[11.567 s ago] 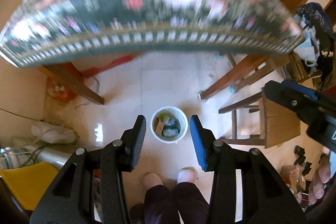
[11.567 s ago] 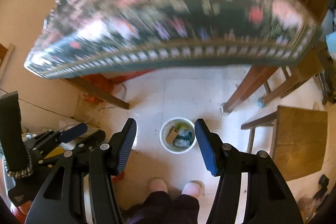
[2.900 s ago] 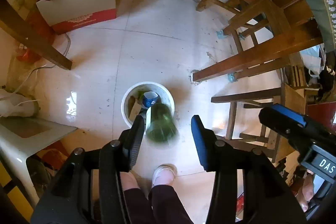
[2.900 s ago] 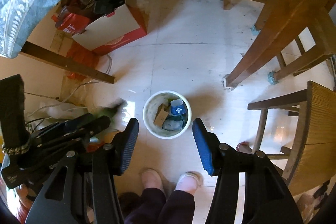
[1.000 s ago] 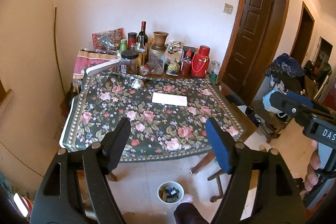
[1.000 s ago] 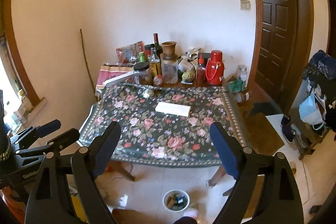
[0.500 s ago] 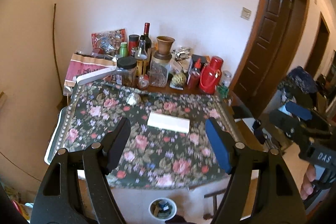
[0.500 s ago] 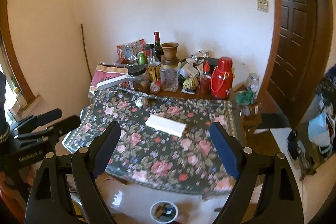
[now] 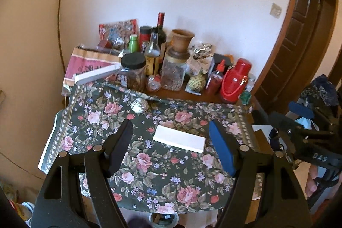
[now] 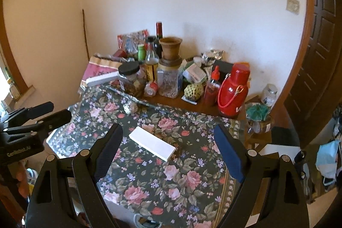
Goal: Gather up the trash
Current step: 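Grasp the foil ball with the left tool while the right grasps the white card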
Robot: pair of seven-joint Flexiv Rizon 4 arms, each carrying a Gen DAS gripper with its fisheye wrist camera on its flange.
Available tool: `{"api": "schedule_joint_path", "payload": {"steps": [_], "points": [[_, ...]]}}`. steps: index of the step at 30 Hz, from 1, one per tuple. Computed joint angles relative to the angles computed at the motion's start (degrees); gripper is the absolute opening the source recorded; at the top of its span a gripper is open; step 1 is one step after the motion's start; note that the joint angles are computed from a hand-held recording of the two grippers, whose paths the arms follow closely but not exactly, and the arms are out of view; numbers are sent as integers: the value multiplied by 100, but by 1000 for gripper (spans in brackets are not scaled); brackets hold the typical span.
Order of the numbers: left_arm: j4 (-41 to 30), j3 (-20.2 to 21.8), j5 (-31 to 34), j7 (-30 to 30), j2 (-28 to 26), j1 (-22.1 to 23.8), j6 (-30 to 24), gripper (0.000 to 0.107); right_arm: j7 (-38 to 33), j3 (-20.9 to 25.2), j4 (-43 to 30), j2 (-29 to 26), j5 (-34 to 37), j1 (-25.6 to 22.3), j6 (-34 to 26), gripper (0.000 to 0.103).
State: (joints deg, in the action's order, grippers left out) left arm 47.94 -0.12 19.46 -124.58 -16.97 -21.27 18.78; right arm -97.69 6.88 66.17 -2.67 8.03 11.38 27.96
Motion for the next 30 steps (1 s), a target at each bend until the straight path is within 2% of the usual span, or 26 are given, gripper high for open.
{"api": "schedule_joint_path", "payload": {"steps": [3,8,14,20,26,30], "points": [[35,21,-204,178,-79,207,-49,73,-38,-6,-215,-321,-49,63,-264,85],[196,32,-811,793,-234,750,37,73,77,47,-309,-803,-544,255,-565,85],[7,87,-1304,1578,-651,1222,-213,73,249,88,-958,-1651,-600,442,-1776,85],[-6,96,-1717,1877,-966,1475,-392,73,-61,95,-1488,-2418,-966,742,-2542,85],[30,112,-1885,2009,-1161,1530,-459,73,-616,61,-1866,-2856,-1278,1015,-2803,85],[40,124,-1963,1987,-1254,1573,-438,73,-465,49,-2623,-3288,-1054,1027,-3382,84]]}}
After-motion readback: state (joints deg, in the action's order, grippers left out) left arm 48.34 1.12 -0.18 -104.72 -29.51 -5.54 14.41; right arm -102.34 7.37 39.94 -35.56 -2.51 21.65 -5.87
